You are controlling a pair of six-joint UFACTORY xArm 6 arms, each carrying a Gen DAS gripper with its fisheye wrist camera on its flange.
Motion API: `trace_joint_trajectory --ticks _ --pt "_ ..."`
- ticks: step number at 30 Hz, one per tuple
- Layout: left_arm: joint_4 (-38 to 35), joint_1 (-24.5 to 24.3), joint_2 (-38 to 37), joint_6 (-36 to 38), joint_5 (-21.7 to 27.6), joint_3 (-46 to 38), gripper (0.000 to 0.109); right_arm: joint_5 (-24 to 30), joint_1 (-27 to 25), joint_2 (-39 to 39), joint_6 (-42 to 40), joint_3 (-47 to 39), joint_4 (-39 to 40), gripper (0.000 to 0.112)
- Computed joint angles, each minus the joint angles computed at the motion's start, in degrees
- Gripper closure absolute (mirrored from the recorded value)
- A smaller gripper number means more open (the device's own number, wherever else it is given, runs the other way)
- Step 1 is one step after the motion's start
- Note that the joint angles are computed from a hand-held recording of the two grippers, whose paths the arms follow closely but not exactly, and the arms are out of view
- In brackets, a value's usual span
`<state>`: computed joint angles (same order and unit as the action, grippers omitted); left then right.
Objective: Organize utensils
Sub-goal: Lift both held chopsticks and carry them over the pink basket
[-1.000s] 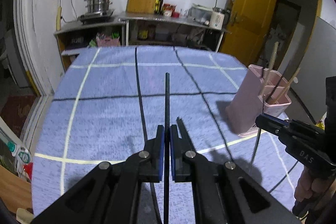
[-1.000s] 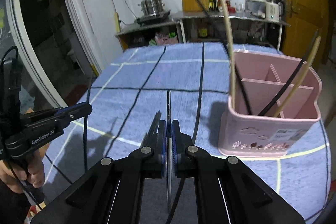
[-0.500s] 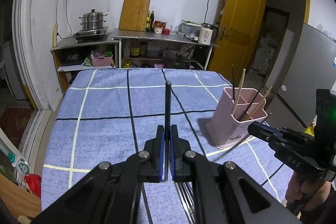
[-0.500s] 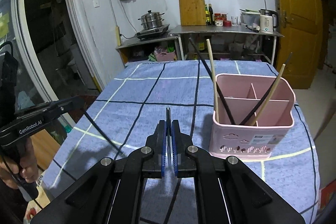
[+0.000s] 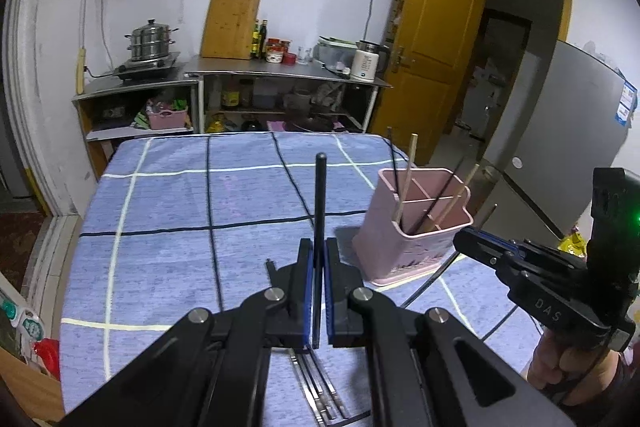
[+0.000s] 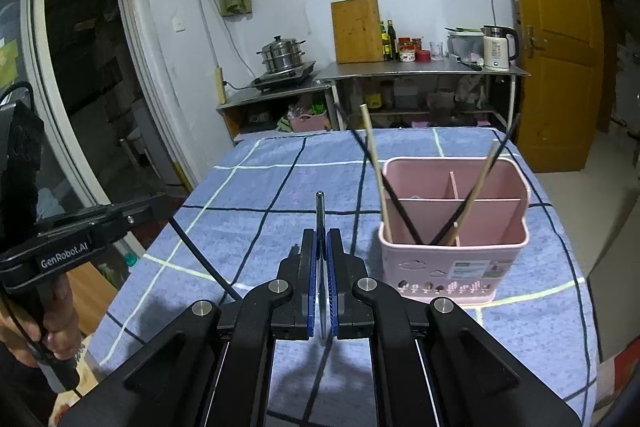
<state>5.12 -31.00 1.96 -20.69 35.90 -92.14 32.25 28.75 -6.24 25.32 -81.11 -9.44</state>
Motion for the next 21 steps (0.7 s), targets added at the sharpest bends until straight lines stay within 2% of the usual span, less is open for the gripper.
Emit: trace_joint_trajectory --ticks 6,11,16,21 --pt "-4.54 -1.33 4.16 3.02 1.17 -5.01 0.103 0.52 -0.97 -2.3 2.41 1.53 -2.03 0.107" --pt "-7.48 -2.01 9.19 5.2 3.55 -12.71 0.103 0.97 -2.56 -3.25 2.76 1.19 -2.47 0.107" --pt "-9.09 -2.76 15.03 6.59 6.36 -22.85 0.103 1.03 -4.26 -3.02 2.73 -0.89 -2.81 0.107" --pt "-9.85 -3.18 23.56 7.27 10.56 -38.32 0.103 0.92 -6.12 -1.9 2.22 -4.13 -3.06 0.107"
